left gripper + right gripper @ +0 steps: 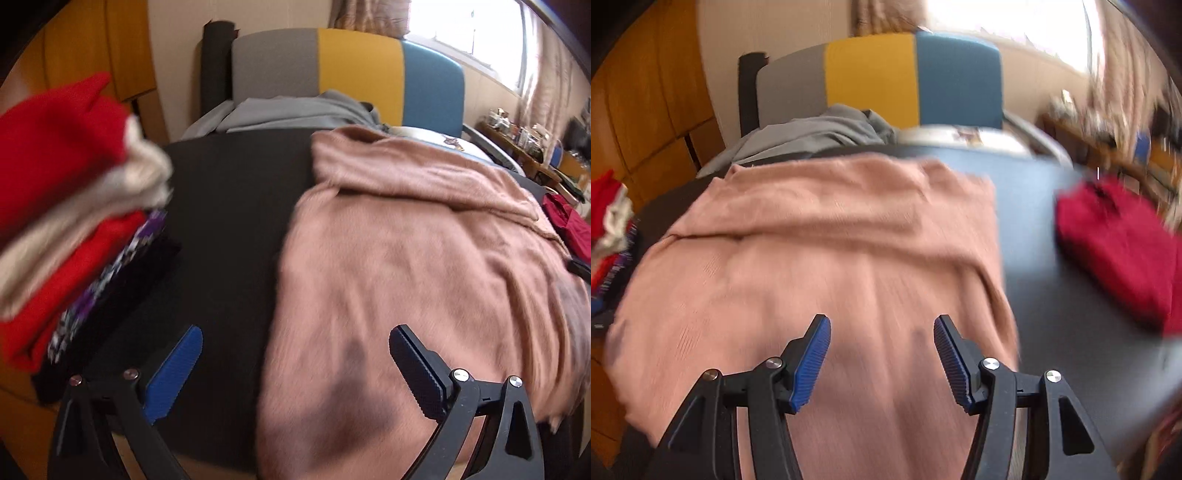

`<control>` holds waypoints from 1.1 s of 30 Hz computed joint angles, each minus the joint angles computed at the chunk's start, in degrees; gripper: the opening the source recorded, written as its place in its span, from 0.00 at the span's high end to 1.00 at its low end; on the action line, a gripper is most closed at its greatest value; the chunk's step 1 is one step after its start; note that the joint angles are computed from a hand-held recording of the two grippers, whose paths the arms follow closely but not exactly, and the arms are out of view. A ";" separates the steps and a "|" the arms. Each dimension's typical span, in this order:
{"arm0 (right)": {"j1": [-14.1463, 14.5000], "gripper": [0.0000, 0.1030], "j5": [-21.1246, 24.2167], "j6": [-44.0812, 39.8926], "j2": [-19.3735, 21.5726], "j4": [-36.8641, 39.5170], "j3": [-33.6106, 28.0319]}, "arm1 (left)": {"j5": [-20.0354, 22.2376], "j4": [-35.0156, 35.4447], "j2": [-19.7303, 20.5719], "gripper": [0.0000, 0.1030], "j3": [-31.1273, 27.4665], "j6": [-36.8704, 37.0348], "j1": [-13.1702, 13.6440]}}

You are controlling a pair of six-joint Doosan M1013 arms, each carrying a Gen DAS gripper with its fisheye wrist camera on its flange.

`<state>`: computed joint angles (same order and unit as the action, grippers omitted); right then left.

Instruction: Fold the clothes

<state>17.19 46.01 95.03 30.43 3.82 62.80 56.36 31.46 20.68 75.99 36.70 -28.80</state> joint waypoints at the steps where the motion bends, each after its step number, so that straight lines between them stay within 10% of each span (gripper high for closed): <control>1: -0.66 0.42 0.21 -0.36 -1.36 2.37 2.18 | -0.18 -0.39 -0.64 0.01 1.04 -0.45 -0.05; 10: -7.04 0.37 -2.24 -4.38 -8.91 24.03 15.31 | -8.98 -8.92 -5.31 0.01 9.03 -3.53 0.64; 17: -8.51 0.36 -3.55 -6.99 -9.26 31.31 17.19 | -7.29 -4.28 -5.11 0.01 8.94 -7.54 0.21; 23: -9.19 0.35 3.84 -19.26 -7.89 45.89 17.02 | -12.22 -13.25 -4.28 0.01 7.91 1.87 0.90; 30: -8.53 0.36 10.69 -26.89 -5.42 55.94 16.41 | -8.22 -15.86 -2.67 0.18 4.88 14.22 -0.41; 33: -9.25 0.39 12.43 -27.15 -6.28 57.87 18.26 | -9.82 -19.51 -3.42 0.44 5.55 15.39 0.74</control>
